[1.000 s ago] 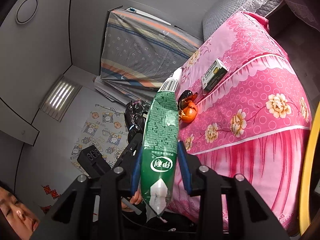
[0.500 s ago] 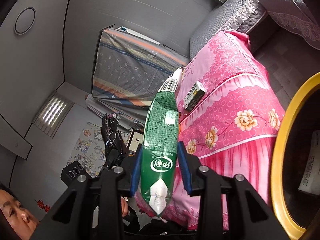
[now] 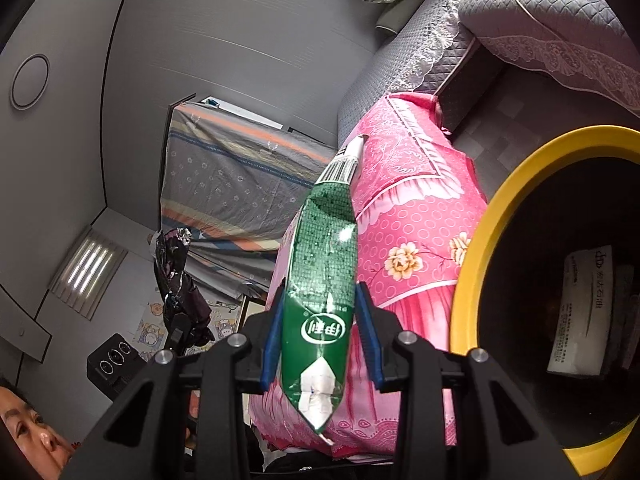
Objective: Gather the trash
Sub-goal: 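Carry the tube and black bag over the bin and open both tools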
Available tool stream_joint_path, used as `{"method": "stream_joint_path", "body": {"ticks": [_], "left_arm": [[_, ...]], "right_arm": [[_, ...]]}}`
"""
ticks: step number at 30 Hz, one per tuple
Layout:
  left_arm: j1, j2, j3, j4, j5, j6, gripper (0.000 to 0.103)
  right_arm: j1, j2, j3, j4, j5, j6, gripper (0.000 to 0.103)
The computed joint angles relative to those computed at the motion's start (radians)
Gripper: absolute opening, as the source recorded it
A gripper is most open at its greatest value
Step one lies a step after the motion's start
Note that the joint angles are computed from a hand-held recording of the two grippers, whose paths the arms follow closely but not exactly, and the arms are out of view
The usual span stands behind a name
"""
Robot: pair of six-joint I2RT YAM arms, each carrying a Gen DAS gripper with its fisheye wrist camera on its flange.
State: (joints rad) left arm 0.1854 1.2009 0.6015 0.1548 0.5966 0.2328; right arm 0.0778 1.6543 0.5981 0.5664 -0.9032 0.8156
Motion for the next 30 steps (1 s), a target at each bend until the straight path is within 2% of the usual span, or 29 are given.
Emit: {"method": "stream_joint_path", "body": {"ticks": [6, 15, 18, 21, 24, 27, 30], "left_arm": [[-0.105, 0.035, 0.018, 0.011, -0.030, 0.000, 0.028], [-0.239, 0.120, 0.044, 0.057, -0.081, -0.010, 0.028], [-0.276, 0.172, 0.067, 0.066, -0.098, -0.016, 0.028], [-0.314, 0.227, 0.086, 0.083, -0.122, -0.018, 0.028], [-0.349, 0.297, 0.114, 0.096, -0.147, -0.023, 0.028], [-0.379, 0.384, 0.150, 0.110, -0.172, -0.022, 0.028], [-0.404, 0.478, 0.203, 0.099, -0.186, -0.029, 0.028]], "right_arm": [[-0.079, -0.003, -0.040, 0.001, -0.007, -0.022, 0.032], [-0.173, -0.045, -0.094, -0.053, 0.064, -0.105, 0.032], [-0.191, -0.050, -0.101, -0.076, 0.094, -0.133, 0.032], [-0.188, -0.074, -0.109, -0.121, 0.171, -0.173, 0.032], [-0.198, -0.069, -0.122, -0.119, 0.194, -0.194, 0.032], [-0.193, -0.070, -0.131, -0.138, 0.260, -0.222, 0.032], [-0.201, -0.052, -0.135, -0.133, 0.272, -0.229, 0.032]]}}
